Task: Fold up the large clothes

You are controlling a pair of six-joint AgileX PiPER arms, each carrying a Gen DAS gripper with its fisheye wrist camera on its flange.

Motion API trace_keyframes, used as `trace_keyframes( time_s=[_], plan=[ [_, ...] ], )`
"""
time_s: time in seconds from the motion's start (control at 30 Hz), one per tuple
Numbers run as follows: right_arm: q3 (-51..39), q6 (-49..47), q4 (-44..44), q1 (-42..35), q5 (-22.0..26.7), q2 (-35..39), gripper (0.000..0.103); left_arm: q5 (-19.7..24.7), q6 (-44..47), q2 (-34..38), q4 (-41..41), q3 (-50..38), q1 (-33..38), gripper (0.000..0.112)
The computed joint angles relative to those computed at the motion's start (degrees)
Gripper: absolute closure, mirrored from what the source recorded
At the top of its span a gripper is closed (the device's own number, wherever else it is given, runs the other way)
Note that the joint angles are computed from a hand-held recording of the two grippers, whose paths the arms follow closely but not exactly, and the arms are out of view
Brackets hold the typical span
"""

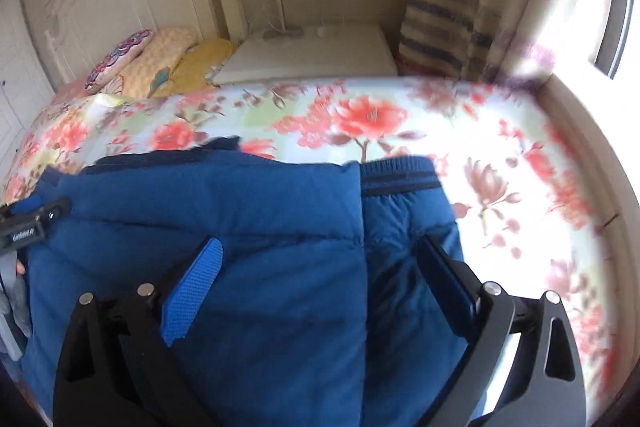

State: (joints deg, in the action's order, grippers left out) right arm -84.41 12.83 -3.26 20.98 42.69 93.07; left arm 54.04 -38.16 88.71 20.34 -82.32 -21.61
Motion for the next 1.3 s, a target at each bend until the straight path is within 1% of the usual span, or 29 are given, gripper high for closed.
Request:
trace_keyframes(
  time_s=[0.03,0.07,0.13,0.17,0.2,0.23,0.27,0.3,0.4,0.47,0.53,0.57,0.6,0.63,0.67,0.7,0.73,0.77,0.8,0.87,0.9,0.97,1.0,1.1,1.17,1.2,1.23,1.27,1.3],
  plan=[
    [0.9,0.4,-1.4,1.8,0.0,-1.8,0.006,-1.3,0.1,-2.2,-1.3,1.3,-0.4,0.014],
    [2.2,-0.1,-3.7,4.5,0.2,-3.4,0.005,-1.4,-1.0,-4.4,-1.3,2.2,-3.0,0.014],
    [4.9,-0.1,-7.3,10.1,2.2,-4.7,0.004,1.5,-4.5,-5.3,3.2,2.5,-9.0,0.014],
    [5.5,2.2,-9.5,12.1,3.1,-4.1,0.004,3.3,-6.7,-4.7,6.4,2.8,-12.3,0.014],
    [7.9,5.8,-13.5,14.3,2.7,-3.1,0.004,5.6,-9.2,-3.0,10.0,3.8,-15.9,0.014],
    [10.6,8.4,-15.2,14.8,0.0,-3.8,0.002,6.9,-11.0,-0.9,12.2,5.1,-17.9,0.014],
    [12.4,8.9,-14.6,14.1,-2.5,-4.6,0.002,5.8,-13.3,-0.8,14.4,7.1,-18.8,0.014],
    [12.5,8.2,-13.1,13.3,-2.7,-4.8,0.002,3.2,-15.6,-2.3,15.7,9.6,-18.7,0.014],
    [12.0,7.9,-12.4,12.7,-1.6,-4.9,0.003,1.6,-12.9,-3.4,11.4,9.9,-16.2,0.014],
    [13.4,11.9,-15.3,12.7,-0.4,-7.4,0.003,2.6,-13.5,-5.5,12.7,11.1,-16.5,0.014],
    [17.2,15.4,-18.3,11.4,-1.6,-11.4,0.003,3.3,-17.6,-10.7,16.2,15.0,-17.0,0.014],
    [19.2,14.7,-17.4,9.2,-2.1,-13.6,0.003,4.5,-19.9,-13.6,18.6,17.6,-16.9,0.014],
    [20.7,11.8,-14.5,6.8,-3.1,-14.8,0.003,4.7,-20.2,-15.2,19.3,19.4,-15.6,0.014],
    [23.0,7.0,-9.3,2.7,-5.1,-15.8,0.003,4.7,-20.6,-16.7,19.4,21.5,-14.4,0.014],
    [25.3,2.8,-3.5,-0.5,-7.5,-16.2,0.003,2.5,-19.5,-18.2,17.5,24.7,-10.8,0.014],
    [28.0,-0.5,1.2,-2.4,-11.0,-16.7,0.003,-2.1,-16.3,-20.2,13.3,27.1,-7.1,0.014],
    [29.2,-2.4,3.6,-3.3,-12.4,-17.1,0.003,-4.3,-15.0,-21.4,11.4,28.2,-5.3,0.014],
    [28.8,-3.1,3.7,-3.3,-11.8,-17.0,0.003,-4.3,-15.3,-21.7,11.4,28.1,-4.9,0.014],
    [27.8,-1.5,1.5,-2.7,-10.4,-16.8,0.003,-2.0,-16.6,-20.1,13.5,26.9,-6.7,0.014],
    [26.5,8.1,-8.4,1.3,-7.0,-17.5,0.004,2.6,-20.0,-18.4,18.0,25.4,-10.7,0.014],
    [26.6,13.8,-13.6,4.7,-5.6,-19.6,0.005,4.3,-21.5,-18.4,19.6,25.2,-12.5,0.014],
    [28.5,22.9,-21.5,12.0,-5.1,-23.9,0.005,6.6,-25.2,-21.1,21.9,25.8,-17.1,0.014],
    [29.4,25.6,-24.1,14.7,-5.0,-25.4,0.005,7.3,-26.7,-22.3,22.6,26.0,-19.3,0.014],
    [29.1,25.9,-26.5,24.8,-3.3,-25.1,0.005,10.7,-32.0,-23.6,26.0,26.2,-29.4,0.014],
    [28.9,26.6,-28.4,28.9,-2.6,-21.3,0.005,12.3,-32.1,-19.3,25.9,26.0,-34.0,0.014],
    [29.6,29.7,-31.5,30.1,-2.4,-19.3,0.003,13.0,-34.3,-17.9,27.9,27.3,-35.6,0.014],
    [30.8,30.7,-32.4,29.7,-3.9,-19.3,0.002,13.0,-36.6,-17.9,29.8,28.7,-37.0,0.014],
    [33.0,29.4,-31.1,27.8,-7.5,-20.4,0.002,11.5,-36.8,-18.7,29.5,29.7,-36.1,0.014],
    [33.5,25.9,-27.9,25.8,-8.9,-21.1,0.002,10.5,-35.7,-19.4,28.0,29.7,-35.1,0.014]
  ],
)
